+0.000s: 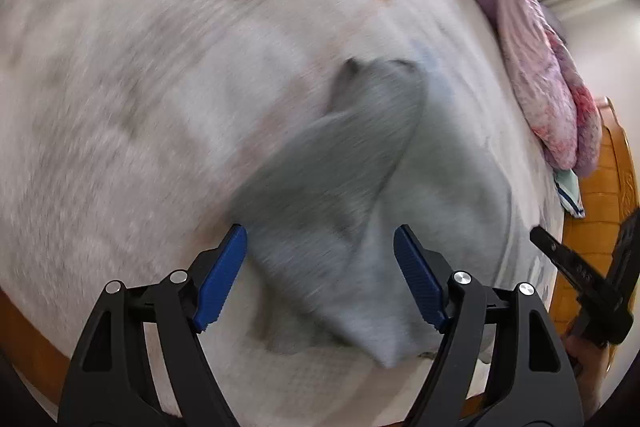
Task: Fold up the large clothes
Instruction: 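Open both grippers to release the hoodie, then pinch its edge with the left gripper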
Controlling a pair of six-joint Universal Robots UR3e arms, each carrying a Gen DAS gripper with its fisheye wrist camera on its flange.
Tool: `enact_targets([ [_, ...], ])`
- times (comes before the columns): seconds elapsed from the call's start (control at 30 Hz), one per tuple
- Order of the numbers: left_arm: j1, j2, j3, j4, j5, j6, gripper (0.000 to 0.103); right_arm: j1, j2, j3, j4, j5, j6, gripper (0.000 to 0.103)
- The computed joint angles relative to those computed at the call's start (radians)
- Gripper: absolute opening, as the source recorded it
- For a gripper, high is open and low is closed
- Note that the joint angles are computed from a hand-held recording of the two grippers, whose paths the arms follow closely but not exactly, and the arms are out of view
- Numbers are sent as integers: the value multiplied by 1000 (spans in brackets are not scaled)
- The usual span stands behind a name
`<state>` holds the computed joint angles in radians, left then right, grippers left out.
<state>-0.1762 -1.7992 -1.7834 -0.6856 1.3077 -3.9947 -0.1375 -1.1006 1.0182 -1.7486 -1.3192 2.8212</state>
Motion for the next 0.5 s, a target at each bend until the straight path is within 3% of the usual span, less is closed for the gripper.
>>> enact_targets([
  [0.2, -1, 70, -169, 106, -26, -78, 77, 46, 131, -11, -61, -56, 59, 0],
  [0.33, -14, 58, -147, 61, -9, -17, 77, 72, 108, 42, -126, -103, 30, 0],
  [0.5, -33, 23, -78, 17, 0, -30, 75, 13, -24, 126, -42, -19, 69, 0],
])
